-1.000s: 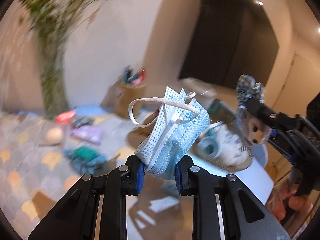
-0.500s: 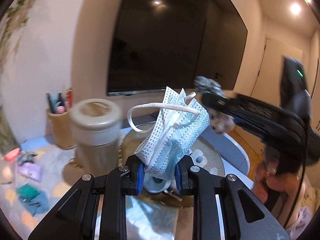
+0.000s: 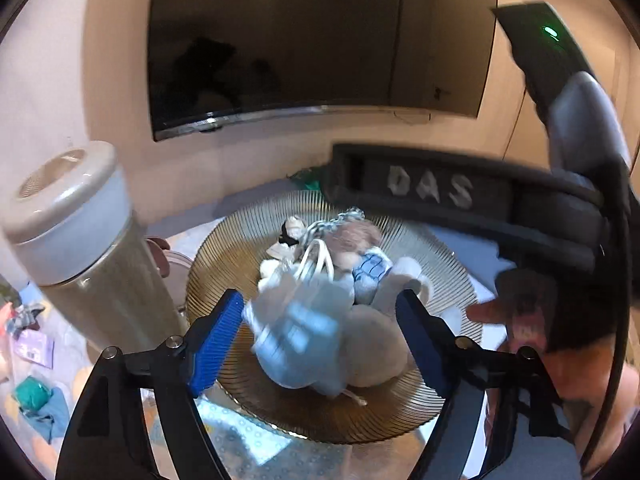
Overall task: Organize soft objects
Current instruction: 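Carry the mask and fuzzy plush over the glass bowl and open both tools, then grasp the white OSTREE pouch with the left tool while the right tool reaches the blue cloth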
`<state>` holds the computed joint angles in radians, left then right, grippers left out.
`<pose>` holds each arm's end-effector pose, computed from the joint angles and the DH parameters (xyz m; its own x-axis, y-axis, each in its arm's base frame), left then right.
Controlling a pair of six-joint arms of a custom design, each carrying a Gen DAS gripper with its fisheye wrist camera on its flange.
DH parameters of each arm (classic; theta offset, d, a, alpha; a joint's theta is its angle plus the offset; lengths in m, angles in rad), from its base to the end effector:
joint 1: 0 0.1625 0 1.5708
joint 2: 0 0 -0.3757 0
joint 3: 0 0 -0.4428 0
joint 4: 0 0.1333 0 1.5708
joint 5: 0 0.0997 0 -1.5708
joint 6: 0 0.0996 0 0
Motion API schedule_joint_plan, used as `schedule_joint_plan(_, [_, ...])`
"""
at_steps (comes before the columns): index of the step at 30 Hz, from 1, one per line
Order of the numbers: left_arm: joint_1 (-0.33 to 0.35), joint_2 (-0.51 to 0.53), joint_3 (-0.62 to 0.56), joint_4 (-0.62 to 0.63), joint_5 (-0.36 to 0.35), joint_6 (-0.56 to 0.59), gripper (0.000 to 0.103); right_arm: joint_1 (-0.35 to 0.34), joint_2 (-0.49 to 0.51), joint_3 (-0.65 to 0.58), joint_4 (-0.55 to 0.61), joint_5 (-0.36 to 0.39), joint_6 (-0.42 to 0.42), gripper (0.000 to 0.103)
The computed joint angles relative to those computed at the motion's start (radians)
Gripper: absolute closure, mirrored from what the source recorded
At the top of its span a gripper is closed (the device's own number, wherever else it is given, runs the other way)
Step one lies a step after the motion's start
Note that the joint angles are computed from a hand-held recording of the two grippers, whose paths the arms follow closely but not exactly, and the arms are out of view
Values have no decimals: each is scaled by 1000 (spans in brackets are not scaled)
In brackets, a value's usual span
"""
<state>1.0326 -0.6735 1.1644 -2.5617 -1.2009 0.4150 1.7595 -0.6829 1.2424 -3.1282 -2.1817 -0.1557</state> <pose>-0.2730 -0.7876 0.1544 -0.6325 0.6050 -0.4836 0.7703 0.5569 -0.3108 0.2229 -0.7610 0.2041 -0.8684 0.2334 0.4375 -0.2392 0.5756 -0.7820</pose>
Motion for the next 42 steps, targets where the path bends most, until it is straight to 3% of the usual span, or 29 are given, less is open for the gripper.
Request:
schedule_joint_plan(4, [0, -34, 13, 37, -29, -45, 20, 28, -11, 65, -125, -38, -78, 8])
schedule_joint_plan(8, [2, -82, 40, 65, -28, -80, 20, 71, -13, 92, -187, -79, -117, 8])
schedule_joint_plan(11, [8, -150, 97, 61, -75, -97, 20, 118, 2, 92, -270, -113, -164, 8])
schedule_joint_plan(17, [31, -255, 156, 33, -63, -92, 17, 196, 31, 102, -383, -87, -176, 0])
schedule_joint_plan(24, [108, -320, 90, 74, 5, -110, 17, 256, 129, 27, -305, -41, -101, 0])
schedule_joint_plan(33, [248, -255, -129, 200, 146, -84, 17, 257, 342, -175, -150, 83, 86, 0])
schedule_joint_plan(39, [344, -213, -202, 192, 145, -66, 17, 236, 503, -339, -48, 115, 178, 0])
schedule_joint_plan(42, [375, -181, -246, 209, 117, -94, 17, 221, 577, -424, 18, 80, 218, 0])
